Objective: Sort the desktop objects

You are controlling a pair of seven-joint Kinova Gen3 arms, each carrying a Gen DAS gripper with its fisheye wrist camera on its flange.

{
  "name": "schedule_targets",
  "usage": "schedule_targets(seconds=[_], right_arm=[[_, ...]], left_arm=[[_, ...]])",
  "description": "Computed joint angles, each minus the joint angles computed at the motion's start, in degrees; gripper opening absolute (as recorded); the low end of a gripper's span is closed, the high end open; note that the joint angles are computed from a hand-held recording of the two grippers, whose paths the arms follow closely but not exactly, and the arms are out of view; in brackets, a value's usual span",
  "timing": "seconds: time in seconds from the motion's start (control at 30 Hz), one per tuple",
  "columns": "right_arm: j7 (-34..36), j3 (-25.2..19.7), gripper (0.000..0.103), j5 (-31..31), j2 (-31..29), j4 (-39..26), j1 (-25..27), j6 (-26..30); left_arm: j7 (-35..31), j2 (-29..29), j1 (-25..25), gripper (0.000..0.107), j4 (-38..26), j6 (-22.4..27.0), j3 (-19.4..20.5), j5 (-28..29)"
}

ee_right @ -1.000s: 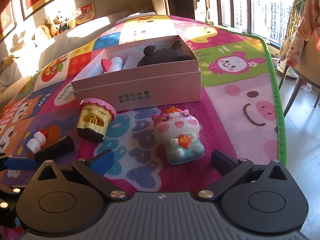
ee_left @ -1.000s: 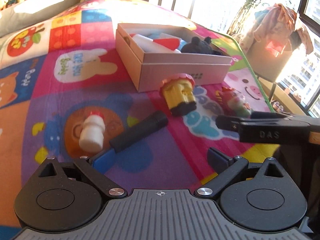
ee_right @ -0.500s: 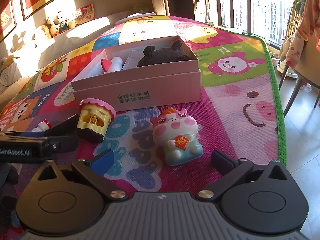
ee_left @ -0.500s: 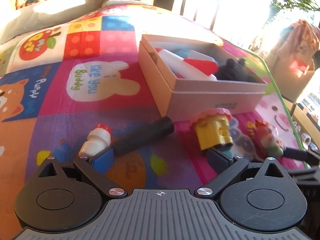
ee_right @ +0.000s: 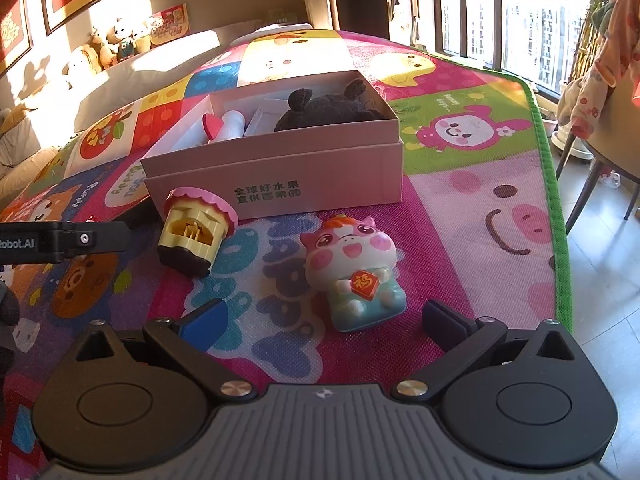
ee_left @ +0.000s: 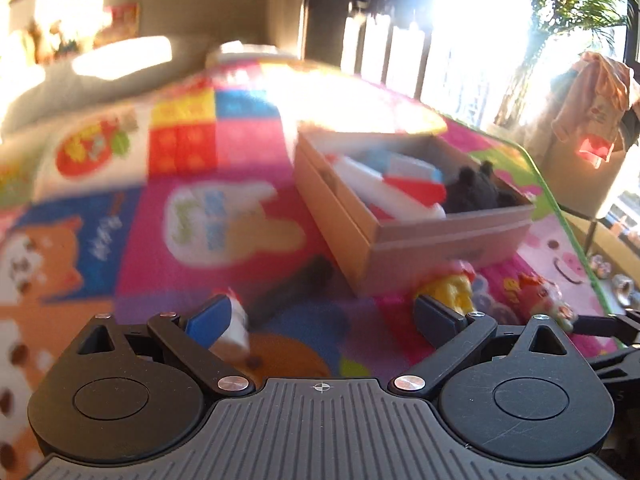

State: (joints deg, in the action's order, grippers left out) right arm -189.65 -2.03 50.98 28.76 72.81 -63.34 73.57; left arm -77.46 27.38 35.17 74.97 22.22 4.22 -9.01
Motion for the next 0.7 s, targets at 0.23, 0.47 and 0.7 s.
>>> schedule_targets(seconds=[0.23,0.47,0.7], right_arm=[[2.5,0.2,0.103,-1.0,1.1,-2.0,0.1,1.5],[3.4,0.6,0.103,-1.4,1.5,-2.7,-0.2,1.9],[3.8,0.8,0.103,-1.6,1.5,-2.8,-0.2,2.0]], left_arm=[[-9.7,7.9,-4.7,0.062,-13.1,7.8,8.0,-6.7],[-23.1,9.9,-4.6,0.034,-16.2,12.9,6.3,4.4],[-33.2,2.8,-11.1,0.039,-5.6,9.6,13.5,14.8]])
